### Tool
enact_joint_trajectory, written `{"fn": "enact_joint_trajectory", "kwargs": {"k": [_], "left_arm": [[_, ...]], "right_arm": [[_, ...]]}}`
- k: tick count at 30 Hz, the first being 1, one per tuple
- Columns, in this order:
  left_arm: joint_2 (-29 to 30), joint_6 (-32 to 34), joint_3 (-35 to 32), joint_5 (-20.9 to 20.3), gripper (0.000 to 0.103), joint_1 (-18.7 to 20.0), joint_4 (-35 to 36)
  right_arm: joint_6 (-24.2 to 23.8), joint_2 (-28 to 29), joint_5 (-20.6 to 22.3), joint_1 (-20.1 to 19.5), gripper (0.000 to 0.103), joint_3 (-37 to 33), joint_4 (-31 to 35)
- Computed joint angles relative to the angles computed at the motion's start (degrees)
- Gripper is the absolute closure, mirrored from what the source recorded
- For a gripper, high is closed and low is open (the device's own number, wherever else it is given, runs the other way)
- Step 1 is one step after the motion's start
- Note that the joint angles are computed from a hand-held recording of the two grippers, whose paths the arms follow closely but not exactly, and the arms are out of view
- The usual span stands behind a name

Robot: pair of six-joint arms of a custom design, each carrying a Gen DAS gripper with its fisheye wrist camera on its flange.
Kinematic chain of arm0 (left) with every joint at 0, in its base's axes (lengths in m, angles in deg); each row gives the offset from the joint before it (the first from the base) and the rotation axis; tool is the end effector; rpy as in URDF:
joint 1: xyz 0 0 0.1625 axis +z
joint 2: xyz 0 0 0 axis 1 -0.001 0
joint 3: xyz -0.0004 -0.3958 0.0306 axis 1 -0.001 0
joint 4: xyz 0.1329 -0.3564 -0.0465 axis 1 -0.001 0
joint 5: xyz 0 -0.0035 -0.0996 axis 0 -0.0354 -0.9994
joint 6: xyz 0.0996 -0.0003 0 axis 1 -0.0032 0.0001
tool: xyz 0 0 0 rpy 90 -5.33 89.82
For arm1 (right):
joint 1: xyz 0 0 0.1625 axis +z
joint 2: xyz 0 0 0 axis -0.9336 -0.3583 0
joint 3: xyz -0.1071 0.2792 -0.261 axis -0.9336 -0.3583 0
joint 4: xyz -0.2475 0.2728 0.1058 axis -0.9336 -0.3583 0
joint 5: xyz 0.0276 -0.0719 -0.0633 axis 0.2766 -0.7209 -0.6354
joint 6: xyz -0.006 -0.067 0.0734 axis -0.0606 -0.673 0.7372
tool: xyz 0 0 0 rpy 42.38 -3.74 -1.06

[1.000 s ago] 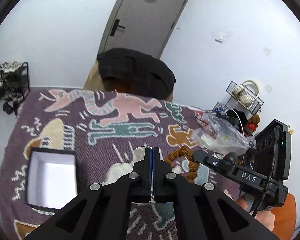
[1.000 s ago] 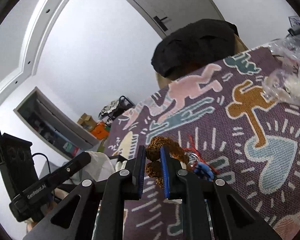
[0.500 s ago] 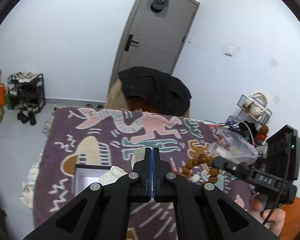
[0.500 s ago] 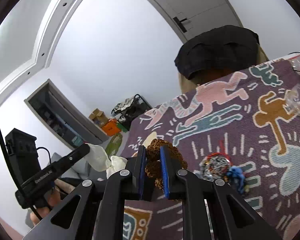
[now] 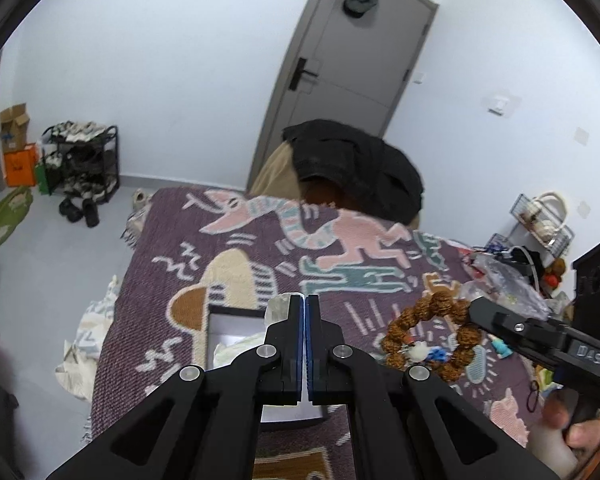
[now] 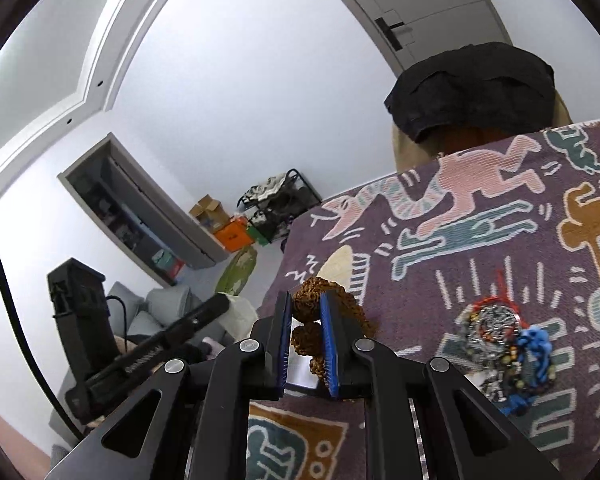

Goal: Organize jewelry
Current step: 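Carry the brown bead bracelet into the black box and open the right tool, then move the right tool back over the jewelry pile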

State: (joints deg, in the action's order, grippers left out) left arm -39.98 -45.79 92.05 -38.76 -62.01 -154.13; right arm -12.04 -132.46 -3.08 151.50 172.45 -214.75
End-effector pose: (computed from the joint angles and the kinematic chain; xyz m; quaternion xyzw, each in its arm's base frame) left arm -0.4116 -0.4571 0.0946 0.1312 0.8863 -0.4014 0.1900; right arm 0.0965 -0.4752 0.3959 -0.1916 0.9295 -0.3137 0.0283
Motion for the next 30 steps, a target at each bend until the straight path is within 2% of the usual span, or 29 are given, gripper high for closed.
{"fn": "enact_joint_trajectory", "kwargs": {"k": [2, 3, 4, 5, 6, 7, 9, 15, 18, 21, 22, 23, 24, 25, 26, 30], "left_arm": [[-0.7, -3.0, -0.3, -1.2, 0.096, 0.9, 4.2], [-1.1, -4.0, 0.0, -1.8, 0.087, 1.2, 5.0], [-1.6, -4.8, 0.9, -2.6, 0.071, 1.6, 4.3], [-1.9, -5.0, 1.8, -2.6, 0.060, 1.7, 3.0], [-2.2, -5.1, 2.8, -2.2, 0.040, 1.6, 1.6], [-2.5, -5.1, 4.1, -1.1, 0.031, 1.2, -0.3], [-3.2, -5.5, 6.1, 1.2, 0.030, 0.5, -1.7], [-6.1, -9.0, 9.7, 4.0, 0.030, 0.2, 0.7], [-6.8, -9.9, 10.6, 4.5, 0.030, 0.3, 1.4], [-7.0, -10.3, 10.9, 4.3, 0.030, 0.4, 2.0], [-6.9, -10.0, 10.9, 4.2, 0.030, 0.4, 1.9], [-6.8, -9.8, 10.8, 4.1, 0.030, 0.3, 2.0], [-6.7, -9.8, 10.6, 3.9, 0.030, 0.2, 2.2], [-6.5, -10.1, 10.3, 3.7, 0.030, 0.0, 2.8], [-6.6, -10.0, 10.3, 3.5, 0.030, -0.2, 2.8], [-5.4, -8.5, 9.3, 4.0, 0.018, -1.6, 2.0]], "right_arm": [[0.3, 0.7, -0.6, 0.9, 0.087, 0.0, -0.1], [0.5, 1.2, -1.0, 1.4, 0.087, 0.0, -0.3], [0.7, 1.7, -1.4, 2.0, 0.087, 0.0, -0.6], [0.8, 2.2, -1.8, 2.5, 0.087, 0.0, -0.8], [0.9, 2.9, -2.2, 3.2, 0.087, 0.0, -1.1], [1.1, 3.4, -2.5, 3.6, 0.087, 0.0, -1.3], [1.3, 4.3, -3.3, 4.6, 0.087, 0.1, -1.8], [2.1, 7.5, -5.4, 6.9, 0.087, 0.2, -3.5], [2.1, 9.4, -6.3, 7.9, 0.087, -0.1, -4.5], [2.0, 10.6, -9.7, 8.9, 0.086, -0.4, -5.0], [1.6, 10.4, -9.6, 8.6, 0.079, -0.3, -4.5], [1.2, 10.1, -9.7, 8.4, 0.060, -0.2, -4.1], [0.8, 9.4, -9.9, 8.1, 0.047, 0.3, -4.4], [0.6, 8.7, -10.0, 7.7, 0.029, 1.2, -5.7], [0.2, 7.6, -9.5, 7.1, 0.025, 2.1, -6.9], [-1.2, 4.3, -8.8, 5.4, 0.024, 3.2, -7.1]]}}
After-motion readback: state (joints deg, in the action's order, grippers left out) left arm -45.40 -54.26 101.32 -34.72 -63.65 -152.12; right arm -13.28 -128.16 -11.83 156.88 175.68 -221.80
